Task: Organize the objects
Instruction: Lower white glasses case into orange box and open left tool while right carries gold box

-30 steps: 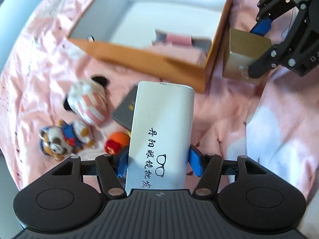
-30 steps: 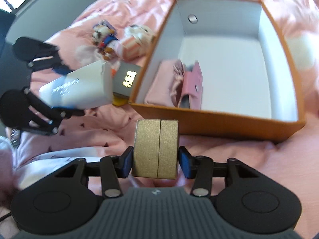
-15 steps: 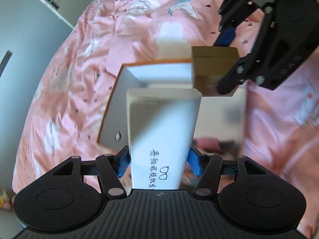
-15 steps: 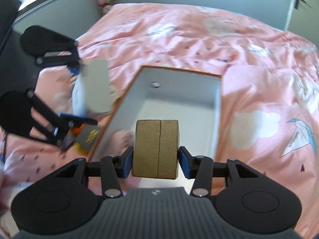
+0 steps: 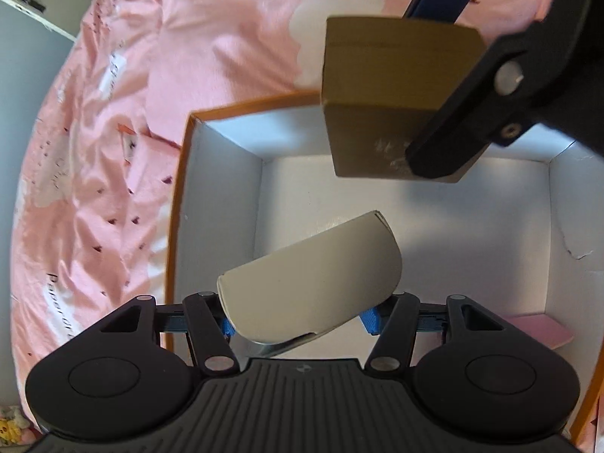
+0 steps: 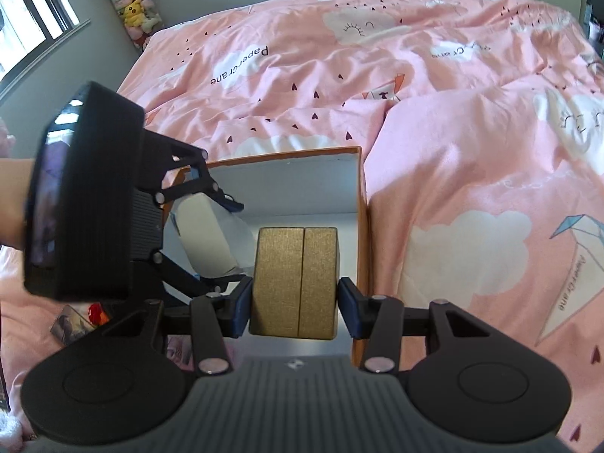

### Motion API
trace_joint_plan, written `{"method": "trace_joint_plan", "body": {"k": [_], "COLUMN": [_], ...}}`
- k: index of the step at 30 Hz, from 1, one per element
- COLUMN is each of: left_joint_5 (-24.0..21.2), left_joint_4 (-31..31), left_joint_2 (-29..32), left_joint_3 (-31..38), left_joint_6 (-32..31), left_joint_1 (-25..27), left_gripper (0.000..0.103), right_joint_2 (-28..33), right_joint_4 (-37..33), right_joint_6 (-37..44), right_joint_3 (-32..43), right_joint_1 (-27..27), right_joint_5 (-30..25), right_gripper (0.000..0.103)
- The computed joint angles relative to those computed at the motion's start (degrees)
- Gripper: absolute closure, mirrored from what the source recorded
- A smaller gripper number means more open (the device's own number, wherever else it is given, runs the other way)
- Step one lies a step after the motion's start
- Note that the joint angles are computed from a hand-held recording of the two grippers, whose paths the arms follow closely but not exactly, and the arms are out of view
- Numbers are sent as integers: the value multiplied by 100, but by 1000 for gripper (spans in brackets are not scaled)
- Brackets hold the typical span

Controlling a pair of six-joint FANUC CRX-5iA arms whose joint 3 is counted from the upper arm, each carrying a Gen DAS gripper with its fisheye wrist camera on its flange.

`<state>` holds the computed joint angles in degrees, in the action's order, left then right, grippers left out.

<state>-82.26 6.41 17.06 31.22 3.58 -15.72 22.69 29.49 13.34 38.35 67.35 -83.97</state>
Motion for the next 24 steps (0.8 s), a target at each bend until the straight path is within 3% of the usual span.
{"method": "trace_joint_plan", "body": {"k": [5,7,9,13,16,20,24], "left_joint_5": [-184,-220,-32,154,527,903,1621], "left_joint_4": [212,298,394,233,-223,-206,-74], "left_joint_2": [354,492,504,557,436,210,-129], "left_joint_3": [296,441,360,343,41,-497,-1194], "left_joint_6": [43,152,46,-179,-499,-834,-1320], "left_joint_1": [75,61,62,-7,-107,-37,21], "left_gripper": [35,35,35,36,37,39,39], "right_joint_2": [-140,-69,7,-370,-358,-339,-182], "right_joint_4": [-99,-64,71,-13,75,30,80], "right_joint_6": [-88,-92,-76,-482,-506,-406,-127], "right_joint_3": [-358,-309,-266,-793,-774,-757,-620], "right_joint_1": [-156,-190,-177,-241,-211,-237,-252], "right_joint_5": [407,324,155,689,663,768,703], "right_gripper": [53,53,53,53,53,53,53]}}
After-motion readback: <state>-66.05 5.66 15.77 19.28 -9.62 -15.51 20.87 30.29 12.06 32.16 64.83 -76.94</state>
